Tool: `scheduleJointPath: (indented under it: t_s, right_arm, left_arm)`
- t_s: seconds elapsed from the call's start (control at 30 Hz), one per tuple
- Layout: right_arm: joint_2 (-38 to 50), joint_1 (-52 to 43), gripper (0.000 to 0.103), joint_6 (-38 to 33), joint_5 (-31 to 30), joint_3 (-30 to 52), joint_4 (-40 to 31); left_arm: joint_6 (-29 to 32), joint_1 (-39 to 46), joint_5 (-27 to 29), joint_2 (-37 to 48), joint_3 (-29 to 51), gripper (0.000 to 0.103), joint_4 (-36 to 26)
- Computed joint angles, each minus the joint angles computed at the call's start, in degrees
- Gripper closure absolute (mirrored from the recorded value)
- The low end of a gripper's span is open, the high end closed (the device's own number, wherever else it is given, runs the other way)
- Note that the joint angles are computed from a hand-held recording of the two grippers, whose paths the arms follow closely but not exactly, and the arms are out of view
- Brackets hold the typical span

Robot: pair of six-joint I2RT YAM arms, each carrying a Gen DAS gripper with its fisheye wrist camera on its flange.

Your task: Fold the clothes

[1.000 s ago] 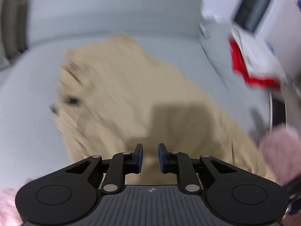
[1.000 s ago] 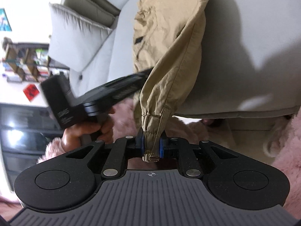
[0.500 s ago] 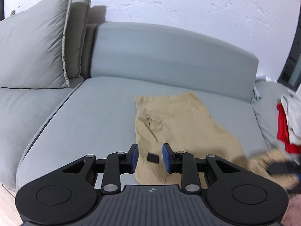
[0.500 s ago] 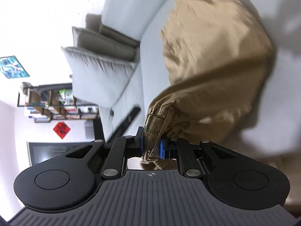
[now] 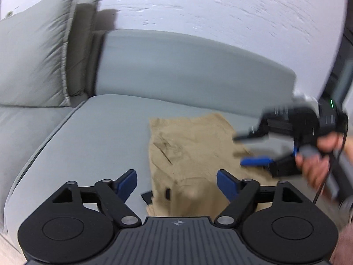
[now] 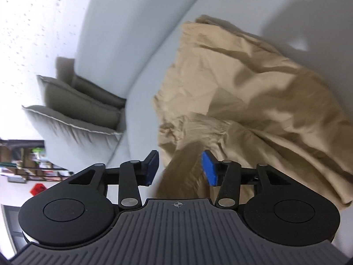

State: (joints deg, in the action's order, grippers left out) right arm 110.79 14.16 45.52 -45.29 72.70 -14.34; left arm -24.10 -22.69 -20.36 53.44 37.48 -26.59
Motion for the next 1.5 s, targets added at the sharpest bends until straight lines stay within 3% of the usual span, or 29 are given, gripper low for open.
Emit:
scheduleJointPath:
  t_s: [0.03,0.13,0.27,0.37,0.5,0.63,0.73,0.8,0.83,0.87,0.93,1.07,1.2,1.3,1.4,1.5]
  right_arm:
    - [-1.04,-1.33,0.043,-3.69,-3.26,-0.15,-1.15]
    - [-3.92,-2.79,0.043,-17.5,-1.13,1.04,-8.81]
    - [-6.57,-2.75,0.047,-37.43,10.46,0.63,-15.02]
    - [-6.27,-0.76,0.05,-46.93,17.88,-0.84,-12.37]
    - [-1.95,0.97,0.05,-54.62,19.91,1.36,-11.15]
    - [2.66,2.83,0.042,-60.34,20.8,5.7,-13.83]
    - [6.9,5.08,0.031,-61.87,23.67,9.01,-15.12]
    - [7.25,5.43,0.036,-62.52,23.86,8.43,-15.06]
    - [6.73,5.35,0.057,-62.6,23.45,7.81,-15.1]
    - [6.06,5.1,0.061,-62.25,22.43,7.45,-15.54]
    - [4.54,4.1,0.094,-62.47,19.84,7.03,-17.38]
    - [0.04,2.83,0.098,-59.37,17.3,4.16,-17.33]
    - [-7.63,2.13,0.099,-53.82,17.33,-1.14,-16.48]
    - [-14.01,-0.27,0.099,-49.37,16.78,-4.65,-19.87]
    - [-17.08,-0.96,0.098,-46.39,18.1,-7.78,-19.98]
    - [-16.88,1.15,0.098,-45.29,22.81,-11.47,-12.76]
  left_arm:
    - [0.5,-0.39,-0.22,0.9,-0.26,0.022,0.61]
    - [0.95,-0.71,-1.71,5.8,-0.4,0.03,4.02]
    - [2.14,4.08,4.63,13.51,1.03,0.058,8.24]
    - [3.16,6.99,8.84,20.11,3.06,0.059,9.94]
    - [5.25,8.32,10.85,24.67,3.87,0.059,11.1]
    - [5.97,8.26,11.21,25.23,2.88,0.058,11.84]
    - [6.3,8.95,11.75,26.05,2.35,0.058,13.26]
    - [6.66,9.1,11.73,25.99,2.17,0.063,13.48]
    - [6.86,9.29,11.85,25.57,2.04,0.067,13.39]
    - [7.01,9.55,12.11,25.5,2.08,0.071,13.5]
    - [7.47,9.58,12.3,23.86,1.5,0.075,13.97]
    - [9.09,8.57,11.8,20.12,0.31,0.085,15.03]
    - [10.74,6.06,11.73,15.4,-0.37,0.085,15.45]
    - [11.55,5.57,13.79,16.13,0.19,0.085,15.94]
    - [11.43,4.93,13.35,21.22,1.28,0.078,16.9]
    - [11.51,3.57,8.56,25.95,2.03,0.071,19.34]
